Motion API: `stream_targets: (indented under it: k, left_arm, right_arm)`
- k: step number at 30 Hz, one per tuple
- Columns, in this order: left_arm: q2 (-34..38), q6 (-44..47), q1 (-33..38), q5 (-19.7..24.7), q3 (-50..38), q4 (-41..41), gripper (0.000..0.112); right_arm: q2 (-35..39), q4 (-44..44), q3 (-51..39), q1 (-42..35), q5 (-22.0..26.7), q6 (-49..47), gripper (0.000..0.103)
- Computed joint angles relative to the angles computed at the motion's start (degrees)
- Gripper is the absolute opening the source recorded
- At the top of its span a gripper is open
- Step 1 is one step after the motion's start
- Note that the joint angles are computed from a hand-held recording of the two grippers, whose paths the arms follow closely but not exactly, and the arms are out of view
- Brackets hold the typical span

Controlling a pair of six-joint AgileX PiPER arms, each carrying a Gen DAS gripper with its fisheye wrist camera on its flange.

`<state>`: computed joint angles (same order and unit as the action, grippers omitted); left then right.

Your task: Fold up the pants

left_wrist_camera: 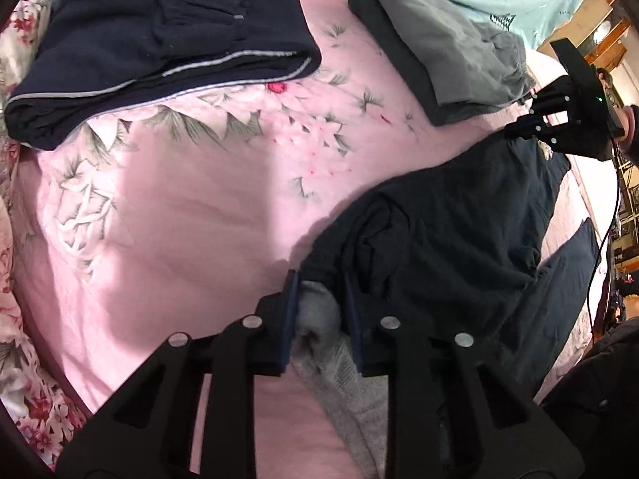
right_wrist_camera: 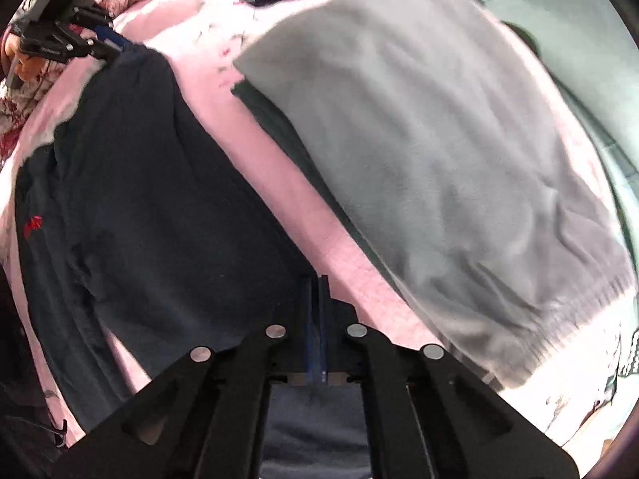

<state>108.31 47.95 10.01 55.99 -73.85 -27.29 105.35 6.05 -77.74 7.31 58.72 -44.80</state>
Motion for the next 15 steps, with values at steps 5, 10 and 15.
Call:
stream_targets:
  k: [5, 10, 15]
  left_arm:
    - [-3.2, 0.5, -0.1, -1.7, 2.2, 0.4, 0.020]
    - [-10.5, 2.6, 0.5, -1.9, 6.1, -0.5, 0.017]
    - [-21.6, 5.6, 2.6, 0.6, 11.9, -1.8, 0.016]
  right_arm:
    - [-8.3, 1.6, 3.4, 0.1, 0.8, -0.2, 0.002]
    - [-19.2, 3.2, 8.9, -0.6, 3.1, -2.4, 0.002]
    - [-34.9, 4.9, 17.2, -2.1, 9.0, -5.3, 0.002]
